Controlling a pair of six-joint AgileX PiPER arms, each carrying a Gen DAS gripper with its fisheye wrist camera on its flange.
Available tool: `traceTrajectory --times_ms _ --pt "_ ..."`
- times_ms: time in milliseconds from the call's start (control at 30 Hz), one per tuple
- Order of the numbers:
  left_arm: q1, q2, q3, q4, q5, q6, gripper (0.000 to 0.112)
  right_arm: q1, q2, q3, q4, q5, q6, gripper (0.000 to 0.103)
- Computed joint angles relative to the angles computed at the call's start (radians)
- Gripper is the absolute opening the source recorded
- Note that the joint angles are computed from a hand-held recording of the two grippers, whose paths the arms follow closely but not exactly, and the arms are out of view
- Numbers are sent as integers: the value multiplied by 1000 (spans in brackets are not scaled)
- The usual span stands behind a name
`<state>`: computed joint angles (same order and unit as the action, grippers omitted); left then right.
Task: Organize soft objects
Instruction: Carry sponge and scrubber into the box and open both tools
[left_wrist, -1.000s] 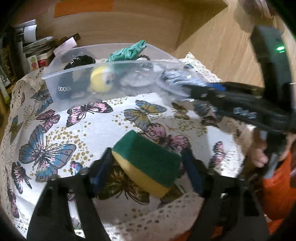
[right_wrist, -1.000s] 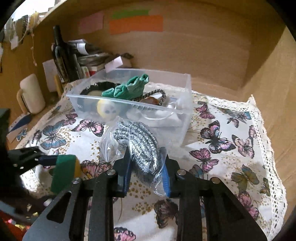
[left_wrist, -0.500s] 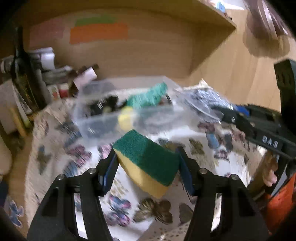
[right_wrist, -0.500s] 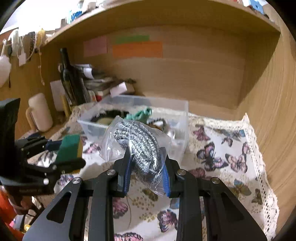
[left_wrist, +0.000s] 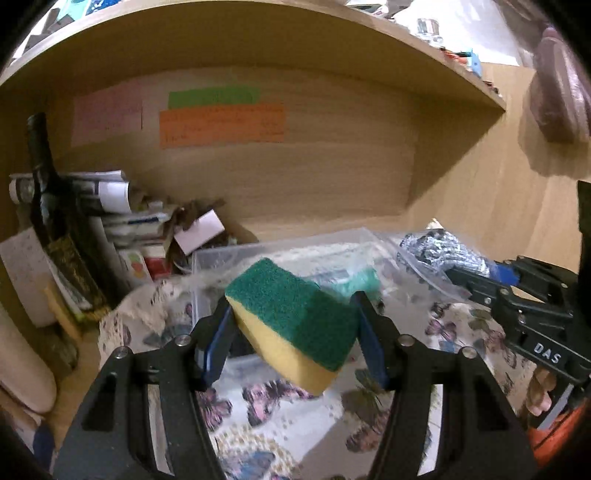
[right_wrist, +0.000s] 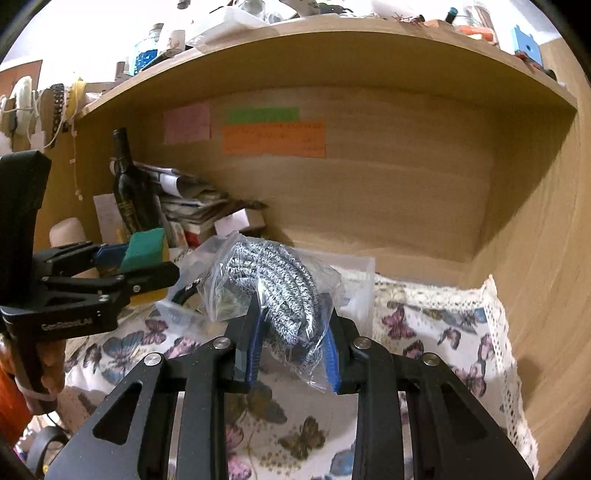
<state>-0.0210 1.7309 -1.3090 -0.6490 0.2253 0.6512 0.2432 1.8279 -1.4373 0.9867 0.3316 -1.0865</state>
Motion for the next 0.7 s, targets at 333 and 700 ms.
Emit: traceTrajectory --times_ms 333,700 --pt "4 201 -221 254 93 -259 61 30 189 -245 -364 65 369 25" --pt "7 336 -358 297 217 -305 65 52 357 -449 -646 182 651 29"
